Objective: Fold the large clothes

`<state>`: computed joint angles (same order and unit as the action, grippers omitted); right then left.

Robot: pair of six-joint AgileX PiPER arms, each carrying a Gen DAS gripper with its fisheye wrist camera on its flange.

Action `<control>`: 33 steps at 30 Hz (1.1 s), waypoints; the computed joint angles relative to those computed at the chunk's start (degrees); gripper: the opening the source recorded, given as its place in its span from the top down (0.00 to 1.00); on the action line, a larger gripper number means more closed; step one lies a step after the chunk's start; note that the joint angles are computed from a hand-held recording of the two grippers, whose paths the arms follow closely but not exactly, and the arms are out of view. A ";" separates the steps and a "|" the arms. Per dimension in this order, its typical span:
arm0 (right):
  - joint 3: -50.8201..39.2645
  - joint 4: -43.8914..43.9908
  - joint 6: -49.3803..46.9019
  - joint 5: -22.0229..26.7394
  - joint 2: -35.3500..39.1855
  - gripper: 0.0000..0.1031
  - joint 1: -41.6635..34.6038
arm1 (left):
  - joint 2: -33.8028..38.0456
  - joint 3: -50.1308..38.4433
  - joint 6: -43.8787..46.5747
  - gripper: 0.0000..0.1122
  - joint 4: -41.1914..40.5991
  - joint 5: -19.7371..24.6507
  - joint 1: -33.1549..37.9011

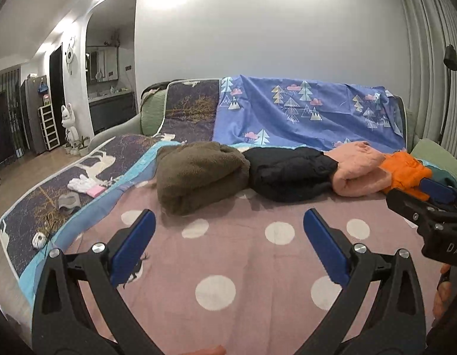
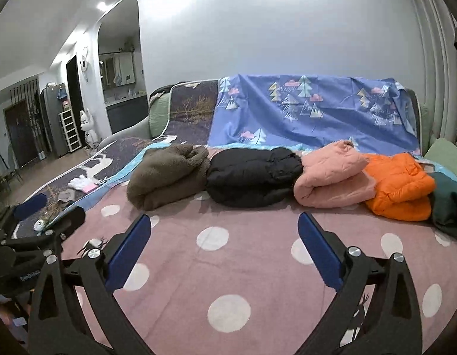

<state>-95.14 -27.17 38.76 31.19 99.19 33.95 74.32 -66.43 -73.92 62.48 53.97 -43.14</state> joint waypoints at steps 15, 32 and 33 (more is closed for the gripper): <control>8.16 -8.34 7.00 -0.61 -5.02 0.03 2.84 | 0.38 1.91 -4.10 0.10 2.70 7.24 -5.79; 3.96 -6.06 3.92 2.71 -1.08 0.03 3.93 | -2.25 5.12 -4.98 0.10 1.47 3.85 -2.82; 3.81 -6.35 4.18 2.87 -0.98 0.03 4.03 | -2.43 5.32 -4.97 0.10 1.43 3.53 -2.63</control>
<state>-91.33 -33.52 42.94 34.06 98.21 37.98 71.89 -61.11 -78.90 63.91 57.50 -45.77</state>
